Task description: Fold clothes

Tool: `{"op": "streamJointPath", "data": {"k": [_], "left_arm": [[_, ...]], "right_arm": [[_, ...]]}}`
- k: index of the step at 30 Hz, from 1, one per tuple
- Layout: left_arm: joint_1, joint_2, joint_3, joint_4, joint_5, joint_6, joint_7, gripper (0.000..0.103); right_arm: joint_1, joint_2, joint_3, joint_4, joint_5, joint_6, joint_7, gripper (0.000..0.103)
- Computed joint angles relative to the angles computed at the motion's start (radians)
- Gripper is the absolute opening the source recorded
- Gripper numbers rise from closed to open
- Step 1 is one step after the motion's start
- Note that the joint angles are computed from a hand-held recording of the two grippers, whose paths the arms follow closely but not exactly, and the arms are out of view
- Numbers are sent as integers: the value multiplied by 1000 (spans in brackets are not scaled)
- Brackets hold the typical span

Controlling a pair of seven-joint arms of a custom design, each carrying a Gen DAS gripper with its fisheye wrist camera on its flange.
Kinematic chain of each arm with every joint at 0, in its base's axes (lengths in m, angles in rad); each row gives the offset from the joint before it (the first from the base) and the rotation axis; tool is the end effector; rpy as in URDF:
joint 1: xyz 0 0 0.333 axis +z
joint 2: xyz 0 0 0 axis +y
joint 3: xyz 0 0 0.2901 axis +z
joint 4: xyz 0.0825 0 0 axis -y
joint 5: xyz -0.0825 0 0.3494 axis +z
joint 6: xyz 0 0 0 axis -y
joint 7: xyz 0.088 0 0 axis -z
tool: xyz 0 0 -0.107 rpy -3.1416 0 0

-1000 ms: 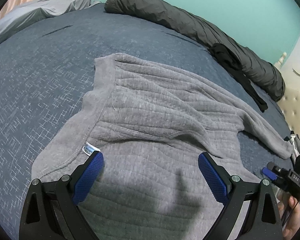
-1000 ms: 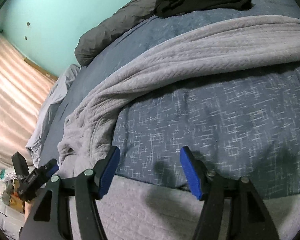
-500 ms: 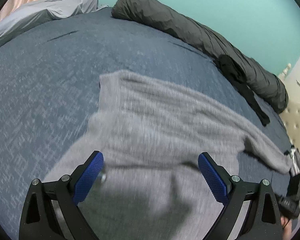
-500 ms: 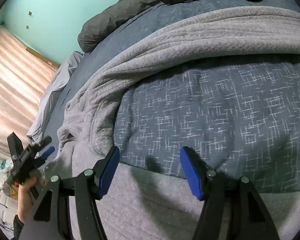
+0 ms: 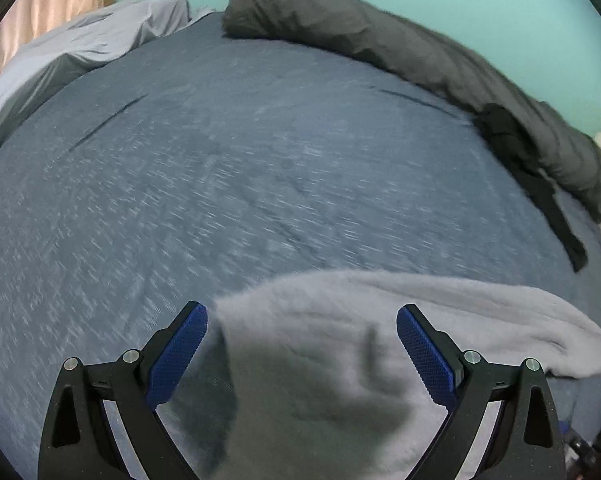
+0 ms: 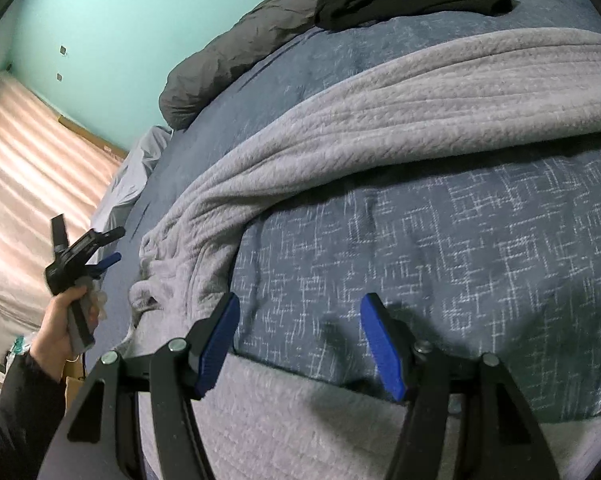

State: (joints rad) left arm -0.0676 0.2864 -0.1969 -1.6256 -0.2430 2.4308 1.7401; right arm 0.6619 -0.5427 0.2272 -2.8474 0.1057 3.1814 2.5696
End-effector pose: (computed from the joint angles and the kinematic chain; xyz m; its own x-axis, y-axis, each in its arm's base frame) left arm 0.6276 -0.1558 0.5028 -0.3126 -0.9291 0.1975 -0.8427 0.1753 -0.5091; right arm 0.2428 0.2858 0.4462 0.0173 -0.7831 -0.6217 -0.8295 0.3360 -0.4462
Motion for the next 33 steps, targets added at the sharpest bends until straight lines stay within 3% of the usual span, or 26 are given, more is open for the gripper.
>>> {"op": "streamJointPath", "data": {"k": [8,11,12,15,16,18,19,21,24,28,33], "left_arm": [[20,148,19,172,31,-130,-84,96],[55,174,-8,197,-35,-165,-64,96],[67,181,-19,203,-62,-177,-50,92],[80,185,-35,210,-108,-204,-15,66],[80,184,-37,210,-116,-212,-5,61],[82,175,-43,204,-132,-219,29,40],[82,171,-45,201,-141,-223,47,35],[81,141,-49,171,-155,-207,87,23],[69,59,-49,85,-174,-96,159,17],[48,-5,-39,52,-189,24,199,15],[18,40,-21,150,-147,37,135,15]], "right_arm": [[40,17,-45,-7,12,25,-7,64],[42,21,-47,-5,13,28,-13,64],[43,23,-48,-5,14,29,-14,64],[41,32,-49,-9,21,36,-10,64],[43,33,-52,-11,23,36,-8,64],[55,31,-64,-18,28,41,-7,64],[56,29,-66,-19,29,42,-8,64],[49,23,-59,-18,27,39,-8,64],[50,19,-59,-19,27,42,-8,64],[58,14,-69,-24,30,45,-8,64],[54,2,-68,-32,31,47,-4,64]]}}
